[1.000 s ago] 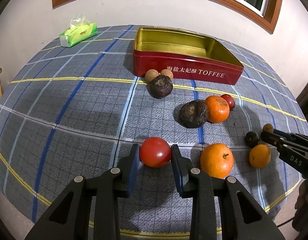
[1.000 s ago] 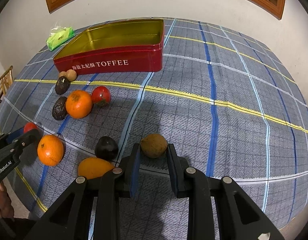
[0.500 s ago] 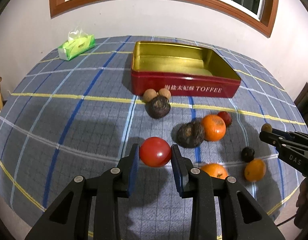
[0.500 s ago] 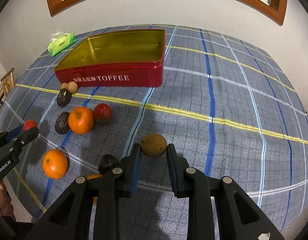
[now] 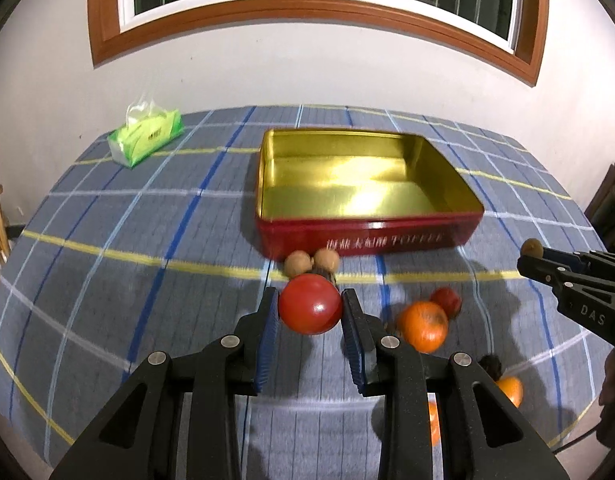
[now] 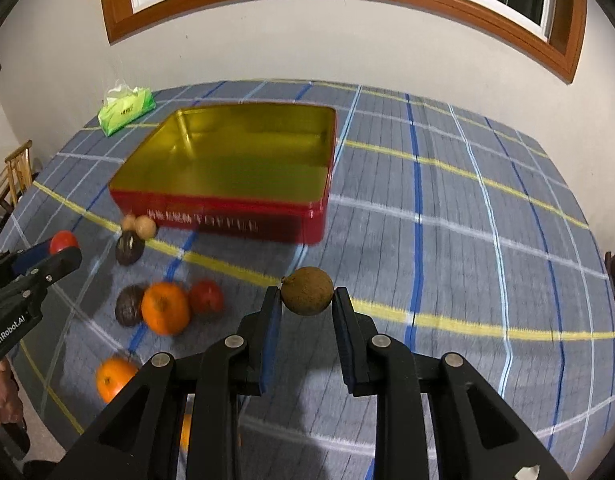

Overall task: Organize fruits
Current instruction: 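Lift and carry the tomato and kiwi over the red TOFFEE tin with both tools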

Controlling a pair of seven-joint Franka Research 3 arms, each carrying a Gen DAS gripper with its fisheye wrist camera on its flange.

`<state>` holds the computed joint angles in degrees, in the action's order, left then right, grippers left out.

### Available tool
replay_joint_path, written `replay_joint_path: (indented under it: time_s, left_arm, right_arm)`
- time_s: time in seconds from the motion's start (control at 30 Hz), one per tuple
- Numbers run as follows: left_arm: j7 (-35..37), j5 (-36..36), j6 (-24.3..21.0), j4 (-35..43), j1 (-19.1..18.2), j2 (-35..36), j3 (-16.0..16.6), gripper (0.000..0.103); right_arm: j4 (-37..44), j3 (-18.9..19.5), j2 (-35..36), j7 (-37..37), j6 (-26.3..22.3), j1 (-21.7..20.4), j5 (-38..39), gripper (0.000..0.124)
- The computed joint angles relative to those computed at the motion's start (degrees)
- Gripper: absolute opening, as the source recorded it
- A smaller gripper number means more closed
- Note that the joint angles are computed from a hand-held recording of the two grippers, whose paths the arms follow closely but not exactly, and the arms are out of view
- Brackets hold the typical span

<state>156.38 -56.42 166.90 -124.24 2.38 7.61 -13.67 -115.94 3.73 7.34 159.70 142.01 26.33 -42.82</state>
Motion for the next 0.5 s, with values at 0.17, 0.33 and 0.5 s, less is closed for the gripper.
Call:
replay_joint_path:
  time_s: [0.17, 0.33, 0.5]
  left_arm:
    - [-2.1, 1.9, 0.2, 2.7, 0.0, 1.5, -0.5, 0.032]
    - [-6.0, 6.2, 1.8, 5.3, 0.2, 3.9, -1.4, 0.032]
    - [-12.0, 13.2, 3.3, 8.1, 1.1, 6.9, -2.8, 0.032]
  right_arm:
    - [3.0, -0.6, 1.5, -1.9, 0.2, -0.3, 0.4, 0.024]
    - [5.3, -1.4, 3.2, -4.1, 1.0, -0.4, 1.6, 0.024]
    - [8.8, -2.7, 5.8, -7.3, 0.8, 0.0, 2.6, 0.024]
